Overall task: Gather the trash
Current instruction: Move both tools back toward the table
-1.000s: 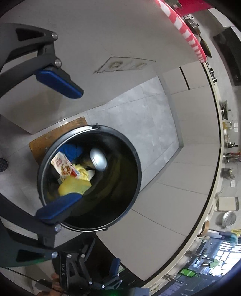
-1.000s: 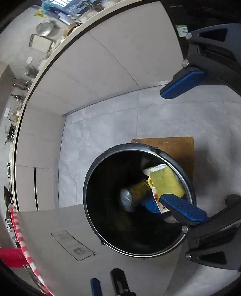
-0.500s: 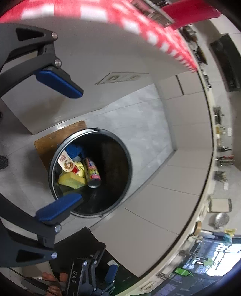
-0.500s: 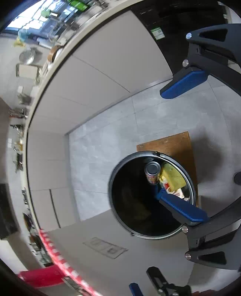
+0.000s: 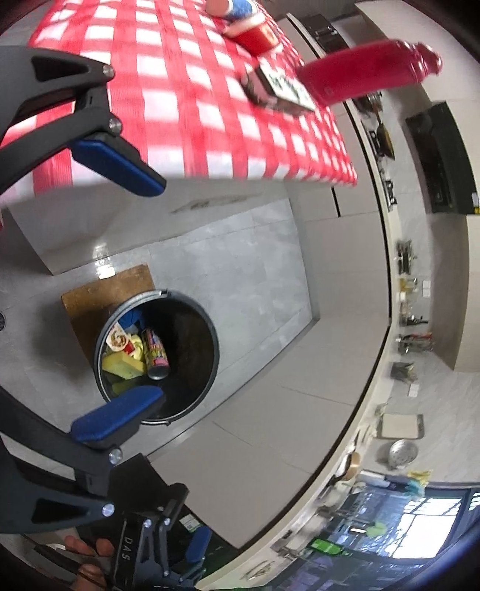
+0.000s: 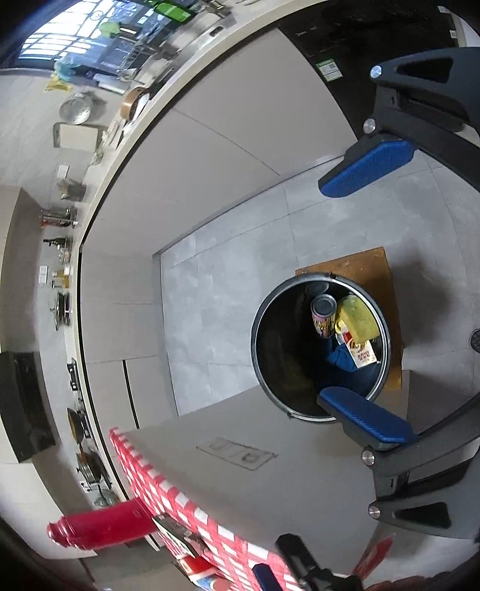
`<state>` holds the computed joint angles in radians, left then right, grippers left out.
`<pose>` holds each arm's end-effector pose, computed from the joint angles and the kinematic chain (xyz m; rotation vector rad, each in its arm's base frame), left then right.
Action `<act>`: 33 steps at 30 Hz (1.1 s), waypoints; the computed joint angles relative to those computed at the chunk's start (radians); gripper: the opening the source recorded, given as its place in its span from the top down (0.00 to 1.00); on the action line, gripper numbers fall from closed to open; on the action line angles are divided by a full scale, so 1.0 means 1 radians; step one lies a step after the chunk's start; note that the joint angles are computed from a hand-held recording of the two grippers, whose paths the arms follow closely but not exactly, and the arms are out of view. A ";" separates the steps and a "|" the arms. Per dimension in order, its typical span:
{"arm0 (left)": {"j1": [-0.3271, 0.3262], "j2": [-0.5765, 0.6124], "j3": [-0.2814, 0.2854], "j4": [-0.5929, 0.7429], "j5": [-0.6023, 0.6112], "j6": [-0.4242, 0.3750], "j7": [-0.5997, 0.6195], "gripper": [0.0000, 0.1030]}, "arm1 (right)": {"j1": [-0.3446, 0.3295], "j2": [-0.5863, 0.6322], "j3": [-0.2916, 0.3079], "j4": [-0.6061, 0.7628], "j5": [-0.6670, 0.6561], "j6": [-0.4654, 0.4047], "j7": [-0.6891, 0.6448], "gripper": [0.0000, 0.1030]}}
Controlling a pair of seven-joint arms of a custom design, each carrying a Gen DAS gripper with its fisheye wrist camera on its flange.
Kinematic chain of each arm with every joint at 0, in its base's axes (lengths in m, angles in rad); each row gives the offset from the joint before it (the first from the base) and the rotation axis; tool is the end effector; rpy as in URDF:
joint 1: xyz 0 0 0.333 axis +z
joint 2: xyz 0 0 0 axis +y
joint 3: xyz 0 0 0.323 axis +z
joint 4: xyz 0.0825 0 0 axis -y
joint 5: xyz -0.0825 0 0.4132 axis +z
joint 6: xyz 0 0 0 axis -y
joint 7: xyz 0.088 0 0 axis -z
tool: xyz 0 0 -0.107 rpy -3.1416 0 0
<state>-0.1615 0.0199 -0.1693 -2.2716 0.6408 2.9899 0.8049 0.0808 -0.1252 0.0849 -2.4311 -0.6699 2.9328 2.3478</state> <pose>0.5356 -0.2284 0.4080 -1.6681 1.9676 -0.7765 0.5143 0.1266 0.4019 -1.8450 1.8341 -0.6900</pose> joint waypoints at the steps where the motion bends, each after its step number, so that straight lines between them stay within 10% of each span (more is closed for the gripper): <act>1: 0.006 -0.018 0.007 -0.014 0.006 0.005 -0.010 0.00 | 0.007 -0.007 0.004 0.002 0.006 -0.001 -0.004 0.00; 24: 0.358 -0.347 -0.041 -0.304 -0.070 0.092 0.016 0.00 | 0.215 0.123 0.061 0.258 -0.029 0.084 0.053 0.00; 33: 0.553 -0.399 -0.071 -0.367 -0.144 0.126 0.075 0.00 | 0.366 0.245 0.047 0.438 0.111 -0.039 -0.100 0.00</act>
